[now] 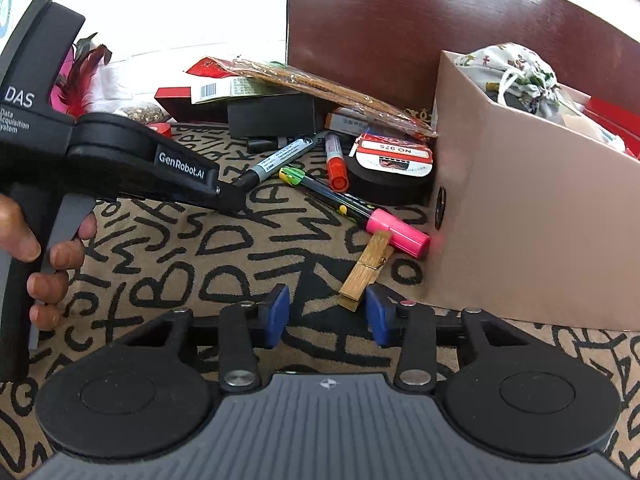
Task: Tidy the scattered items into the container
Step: 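Grasp the blue marker with the left gripper while the right grasps the wooden clothespin, then lift the blue marker with the left gripper while the right lifts the clothespin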
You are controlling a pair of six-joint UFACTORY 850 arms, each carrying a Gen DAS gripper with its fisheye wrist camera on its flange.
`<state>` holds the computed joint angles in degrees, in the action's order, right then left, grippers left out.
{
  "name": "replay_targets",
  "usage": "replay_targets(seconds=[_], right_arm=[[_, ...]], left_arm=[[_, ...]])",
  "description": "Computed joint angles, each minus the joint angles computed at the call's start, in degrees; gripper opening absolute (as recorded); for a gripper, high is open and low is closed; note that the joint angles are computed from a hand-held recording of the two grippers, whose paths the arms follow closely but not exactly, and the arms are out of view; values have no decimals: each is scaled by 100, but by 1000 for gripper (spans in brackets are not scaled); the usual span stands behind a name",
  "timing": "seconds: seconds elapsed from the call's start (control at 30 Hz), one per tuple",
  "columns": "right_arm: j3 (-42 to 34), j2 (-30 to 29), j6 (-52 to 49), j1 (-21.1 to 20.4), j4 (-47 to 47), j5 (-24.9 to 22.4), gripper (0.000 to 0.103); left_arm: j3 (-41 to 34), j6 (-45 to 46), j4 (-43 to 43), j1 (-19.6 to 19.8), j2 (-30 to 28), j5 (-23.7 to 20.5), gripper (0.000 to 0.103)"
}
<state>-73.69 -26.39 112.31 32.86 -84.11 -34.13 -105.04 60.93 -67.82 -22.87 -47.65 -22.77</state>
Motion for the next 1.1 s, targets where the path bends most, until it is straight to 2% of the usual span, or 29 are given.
replay_targets(seconds=[0.07,0.1,0.27,0.37,0.43,0.57,0.6,0.73,0.9,1.1], right_arm=[[5,1,40,-5,-25,16,47],[12,5,86,-12,-46,28,47],[-39,-22,292,-67,-28,59,47],[-136,-89,359,-113,116,42,46],[-201,-131,252,-121,237,1,43],[-194,-90,105,-115,420,18,17],[-169,-56,63,-112,459,65,13],[57,152,19,-44,555,214,13],[412,476,-307,165,876,165,13],[916,964,-446,439,1280,204,13]], left_arm=[[25,136,-263,18,11,13,38],[10,176,-339,20,-2,37,43],[-484,-563,425,-27,-281,-29,46],[-605,-579,695,-118,-367,100,46],[-594,-710,1022,-174,-359,238,13],[-527,-816,1048,-125,-303,30,11],[-458,-817,1025,-114,-255,2,11],[140,-513,776,-103,125,48,10],[1200,99,221,-68,801,80,10],[2216,455,46,-23,1523,-190,11]])
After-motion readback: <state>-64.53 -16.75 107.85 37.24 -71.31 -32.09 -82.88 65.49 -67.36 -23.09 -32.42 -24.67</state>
